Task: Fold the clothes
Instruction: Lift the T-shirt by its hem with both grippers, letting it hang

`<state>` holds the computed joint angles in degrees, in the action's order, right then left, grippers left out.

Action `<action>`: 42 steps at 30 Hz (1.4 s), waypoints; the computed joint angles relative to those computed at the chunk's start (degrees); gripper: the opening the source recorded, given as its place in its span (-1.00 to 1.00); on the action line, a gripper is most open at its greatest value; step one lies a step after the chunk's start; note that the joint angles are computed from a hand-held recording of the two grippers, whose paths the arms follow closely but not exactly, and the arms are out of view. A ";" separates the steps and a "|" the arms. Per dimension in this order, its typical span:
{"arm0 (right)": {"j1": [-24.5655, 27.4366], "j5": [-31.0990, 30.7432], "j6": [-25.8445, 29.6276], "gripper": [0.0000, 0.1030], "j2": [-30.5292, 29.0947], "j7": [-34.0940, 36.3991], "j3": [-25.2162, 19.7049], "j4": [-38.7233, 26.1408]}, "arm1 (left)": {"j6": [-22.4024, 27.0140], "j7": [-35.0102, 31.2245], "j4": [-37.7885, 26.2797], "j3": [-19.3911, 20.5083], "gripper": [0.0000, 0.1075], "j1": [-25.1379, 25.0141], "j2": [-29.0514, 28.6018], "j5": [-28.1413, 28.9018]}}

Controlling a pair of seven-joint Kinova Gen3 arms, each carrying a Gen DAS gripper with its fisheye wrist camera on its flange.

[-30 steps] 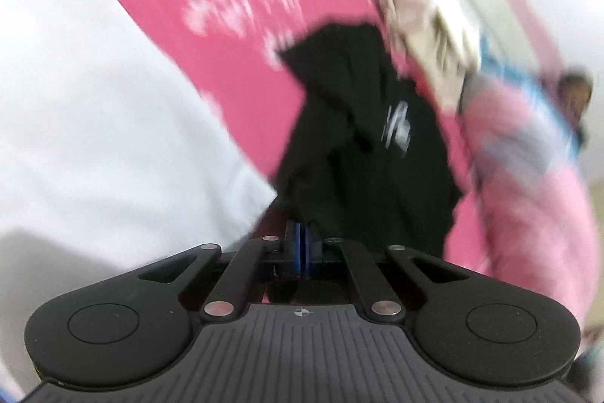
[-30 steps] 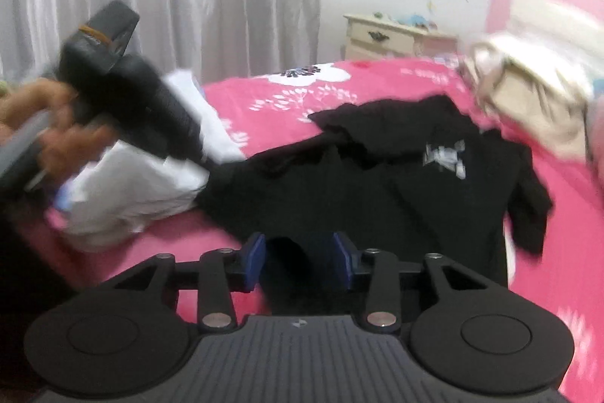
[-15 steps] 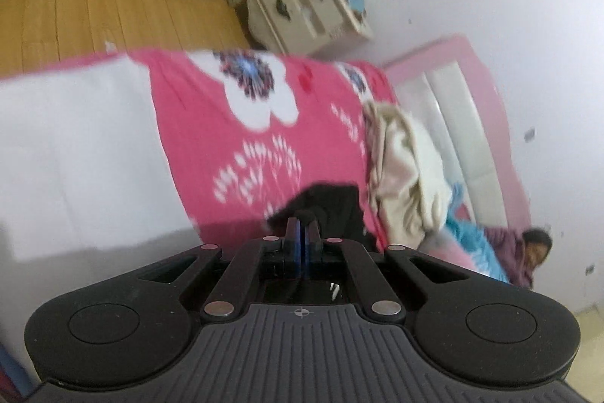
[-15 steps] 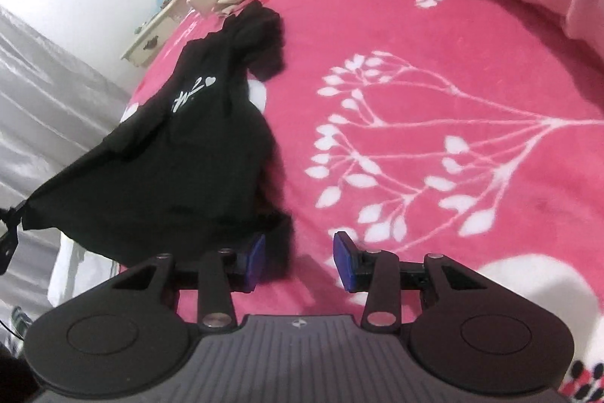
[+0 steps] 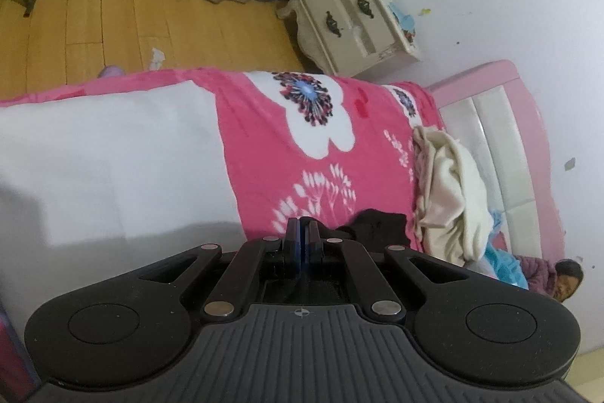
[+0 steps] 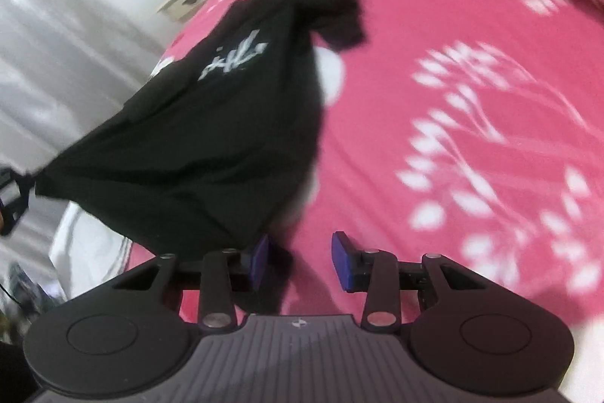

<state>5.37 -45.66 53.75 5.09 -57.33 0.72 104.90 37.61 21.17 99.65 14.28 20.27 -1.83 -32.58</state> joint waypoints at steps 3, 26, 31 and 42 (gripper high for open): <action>0.33 -1.72 -1.55 -0.87 2.79 1.63 -1.81 -1.44 | -0.31 0.05 0.44 -0.27 -1.00 -0.16 0.09 0.42; 0.97 -10.66 0.97 -0.19 -0.61 -1.62 0.08 8.41 | -2.57 0.39 2.57 -0.38 -1.00 -1.44 -0.02 2.05; -0.90 -9.53 -1.21 -0.54 -1.77 -3.62 -0.05 9.84 | -2.33 2.42 2.48 -0.35 -1.00 -0.80 0.46 0.39; 4.06 -19.45 8.31 -0.91 -2.69 2.04 4.14 10.86 | -7.25 5.44 4.76 0.41 -1.00 -1.06 -2.31 -2.61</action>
